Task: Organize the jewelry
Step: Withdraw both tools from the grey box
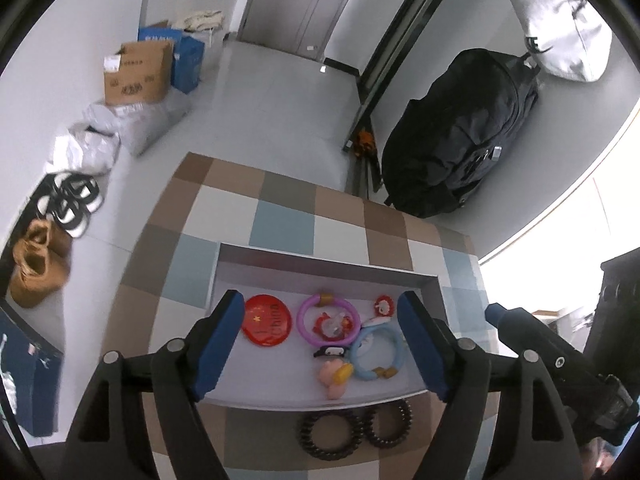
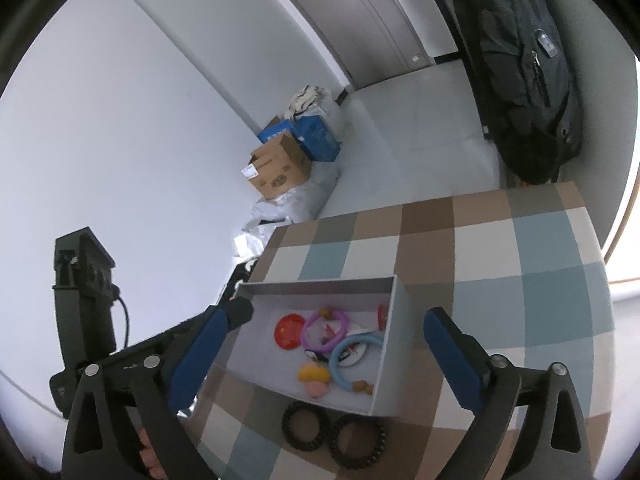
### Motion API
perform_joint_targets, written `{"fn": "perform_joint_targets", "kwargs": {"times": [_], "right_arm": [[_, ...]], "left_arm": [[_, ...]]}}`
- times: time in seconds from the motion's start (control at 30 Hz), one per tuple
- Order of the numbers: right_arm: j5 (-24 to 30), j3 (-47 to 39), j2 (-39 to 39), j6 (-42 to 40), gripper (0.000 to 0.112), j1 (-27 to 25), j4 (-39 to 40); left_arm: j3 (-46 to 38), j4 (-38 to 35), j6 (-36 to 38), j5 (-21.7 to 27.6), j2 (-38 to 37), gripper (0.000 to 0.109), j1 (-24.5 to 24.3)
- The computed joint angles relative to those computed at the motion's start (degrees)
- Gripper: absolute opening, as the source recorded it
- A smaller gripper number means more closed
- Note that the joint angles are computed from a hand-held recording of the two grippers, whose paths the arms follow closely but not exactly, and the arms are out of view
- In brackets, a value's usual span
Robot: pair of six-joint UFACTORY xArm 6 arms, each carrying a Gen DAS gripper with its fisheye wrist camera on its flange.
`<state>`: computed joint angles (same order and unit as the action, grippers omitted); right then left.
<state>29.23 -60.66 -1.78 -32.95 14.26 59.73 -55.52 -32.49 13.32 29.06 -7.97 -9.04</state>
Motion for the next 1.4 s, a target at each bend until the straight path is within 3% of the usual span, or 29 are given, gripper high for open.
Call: {"fn": "perform_joint_targets", "kwargs": {"times": [0.33, 0.6, 0.73, 1.23, 1.3, 1.4], "right_arm": [[-3.3, 3.6, -3.1, 1.0, 0.103, 1.1, -4.1], [-5.7, 8.5, -7.2, 2.0, 0.103, 2.3, -6.3], [-6.4, 11.7, -9.0, 6.8, 0.103, 2.6, -11.7], [-7.4, 18.1, -15.2, 13.2, 0.103, 1.9, -19.1], [-7.4, 18.6, -15.7, 14.0, 0.103, 1.9, -20.4], [-7.3, 19.2, -16.3, 14.9, 0.103, 2.0, -22.4]], "left_arm": [[5.1, 8.8, -3.9, -5.6, -3.9, 0.076, -1.6], [10.2, 11.8, -3.3, -8.0, -7.7, 0.083, -2.3], [11.3, 9.5, -1.2, -5.7, -9.1, 0.083, -2.2], [14.6, 14.0, -4.7, -1.7, -10.5, 0.083, -2.1], [15.2, 19.0, -7.7, -4.0, -10.3, 0.083, -2.8], [15.3, 23.0, -9.1, -3.8, -9.5, 0.083, -3.6]]}}
